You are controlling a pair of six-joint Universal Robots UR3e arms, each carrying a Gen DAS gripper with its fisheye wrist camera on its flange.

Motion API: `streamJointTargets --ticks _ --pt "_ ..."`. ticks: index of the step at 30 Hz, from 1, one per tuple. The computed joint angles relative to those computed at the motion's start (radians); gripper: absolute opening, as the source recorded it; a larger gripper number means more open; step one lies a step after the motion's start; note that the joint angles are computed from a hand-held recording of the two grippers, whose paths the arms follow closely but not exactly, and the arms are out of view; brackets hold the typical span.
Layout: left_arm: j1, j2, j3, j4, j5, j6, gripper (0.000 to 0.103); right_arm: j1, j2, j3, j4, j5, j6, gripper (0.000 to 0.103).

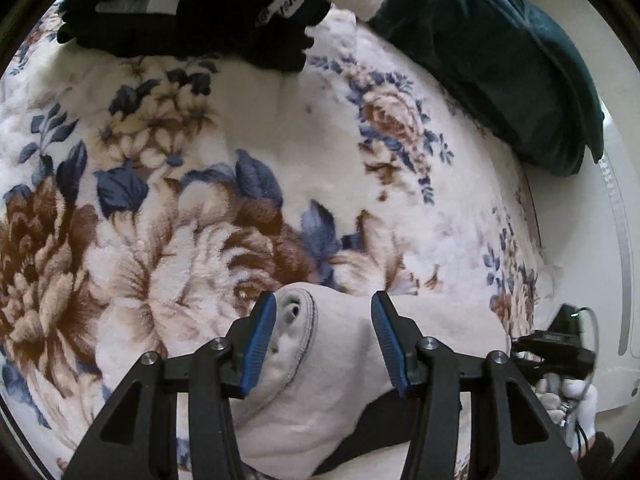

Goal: Fold small clothes
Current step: 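Grasp the folded shirt bundle with both grippers and lift it off the bed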

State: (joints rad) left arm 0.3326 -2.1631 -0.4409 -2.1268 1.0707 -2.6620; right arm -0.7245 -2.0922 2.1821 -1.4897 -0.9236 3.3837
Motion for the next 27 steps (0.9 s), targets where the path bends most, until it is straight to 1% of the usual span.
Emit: streamJointTargets --ticks 2,3,4,6,8,10,11,13,15,17,18,19,20,21,22,24,26,27 --pt "-0.004 0.015 -0.042 0.043 0.008 0.003 0.047 0.068 0.000 -0.088 -0.028 -0.054 0.042 0.041" --pt "-0.005 0.020 -0.056 0.053 0.004 0.014 0.047 0.117 0.004 -0.134 -0.067 -0.095 0.080 0.052" --pt "-0.009 0.024 -0.070 0.066 0.008 0.022 0.047 0.175 0.006 -0.167 -0.140 -0.126 0.117 0.052" --pt "-0.031 0.045 -0.138 0.140 0.053 0.025 0.047 0.259 0.023 -0.230 -0.228 -0.150 0.133 0.052" --pt "-0.045 0.051 -0.200 0.202 0.097 0.019 0.047 0.352 0.087 -0.248 -0.331 -0.143 0.122 0.059" --pt "-0.050 0.047 -0.260 0.251 0.130 0.009 0.052 0.437 0.190 -0.274 -0.360 -0.190 0.104 0.059" --pt "-0.045 0.041 -0.274 0.257 0.128 0.005 0.056 0.460 0.240 -0.283 -0.359 -0.222 0.099 0.059" --pt "-0.038 0.031 -0.291 0.269 0.109 0.005 0.058 0.505 0.313 -0.262 -0.395 -0.293 0.111 0.058" --pt "-0.046 0.012 -0.250 0.248 0.112 0.017 0.058 0.492 0.331 -0.214 -0.435 -0.280 0.098 0.058" --pt "-0.031 -0.023 -0.158 0.167 0.083 0.039 0.058 0.457 0.324 -0.221 -0.410 -0.242 0.108 0.059" --pt "-0.017 -0.036 -0.119 0.118 0.059 0.052 0.058 0.417 0.295 -0.213 -0.385 -0.200 0.110 0.059" --pt "0.004 -0.037 -0.095 0.067 0.038 0.064 0.058 0.357 0.229 -0.178 -0.340 -0.150 0.087 0.061" --pt "0.024 -0.034 -0.089 0.031 0.018 0.075 0.058 0.294 0.163 -0.147 -0.285 -0.105 0.056 0.061" --pt "0.053 -0.027 -0.090 -0.017 -0.018 0.095 0.058 0.252 0.121 -0.130 -0.243 -0.080 0.040 0.064" --pt "0.078 -0.014 -0.107 -0.050 -0.044 0.111 0.059 0.208 0.082 -0.117 -0.189 -0.063 0.011 0.072" --pt "0.117 0.037 -0.205 -0.071 -0.077 0.140 0.065 0.135 0.031 -0.089 -0.099 -0.017 -0.081 0.080" --pt "0.139 0.073 -0.304 -0.084 -0.102 0.164 0.066 0.077 -0.006 -0.059 0.007 0.018 -0.202 0.082" --pt "0.144 0.086 -0.351 -0.081 -0.110 0.169 0.066 0.049 -0.021 -0.028 0.063 0.058 -0.273 0.082"
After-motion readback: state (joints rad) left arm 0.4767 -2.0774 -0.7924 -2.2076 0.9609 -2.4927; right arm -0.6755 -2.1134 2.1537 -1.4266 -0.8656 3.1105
